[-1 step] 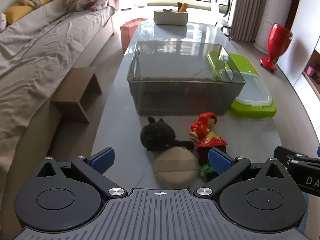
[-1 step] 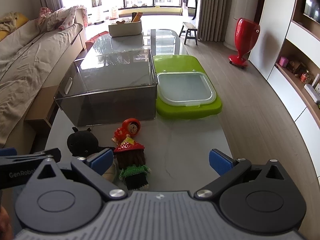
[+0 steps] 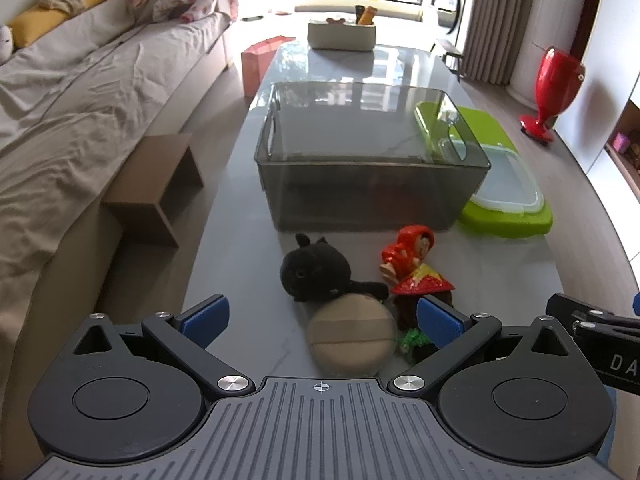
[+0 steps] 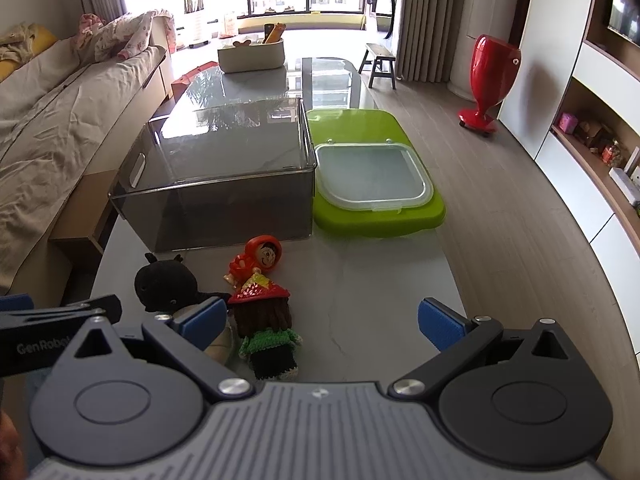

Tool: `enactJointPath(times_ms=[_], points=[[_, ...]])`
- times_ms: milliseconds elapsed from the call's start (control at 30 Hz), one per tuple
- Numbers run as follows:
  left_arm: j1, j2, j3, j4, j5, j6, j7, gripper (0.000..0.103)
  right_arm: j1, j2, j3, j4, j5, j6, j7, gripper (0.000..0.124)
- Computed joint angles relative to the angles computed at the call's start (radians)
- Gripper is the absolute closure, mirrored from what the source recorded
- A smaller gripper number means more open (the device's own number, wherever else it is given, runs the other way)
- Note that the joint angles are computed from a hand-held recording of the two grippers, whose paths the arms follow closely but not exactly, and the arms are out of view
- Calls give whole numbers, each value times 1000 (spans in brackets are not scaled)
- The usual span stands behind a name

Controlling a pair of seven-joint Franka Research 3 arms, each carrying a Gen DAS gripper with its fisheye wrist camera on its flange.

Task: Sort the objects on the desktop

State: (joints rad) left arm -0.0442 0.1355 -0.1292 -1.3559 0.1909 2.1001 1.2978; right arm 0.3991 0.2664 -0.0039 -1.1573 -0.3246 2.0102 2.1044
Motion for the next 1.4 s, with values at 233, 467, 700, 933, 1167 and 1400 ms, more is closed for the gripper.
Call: enactJointPath(times_ms=[233,467,700,933,1167,1400], points=[[10,-1,4,17,-18,-30,4,0,-9,-45,5,-64,11,16,-1,21],[22,1,3,21,-69,-73,25,0,-13,29,4,40,51,-59,-22,21],[17,-7,4,9,-44,-69,16,0,-4,18,-2,23,44,-54,-11,21],[14,-5,4,13,-27,-65,9,0,-3,19,1,28,45,-57,-25,21],[12,-7,3,13,-27,-64,14,0,-2,21,1,35,48,-61,-32,21],[14,-9,4,11,-30,-63,14,0,-1,18,0,33,48,-57,-32,21]])
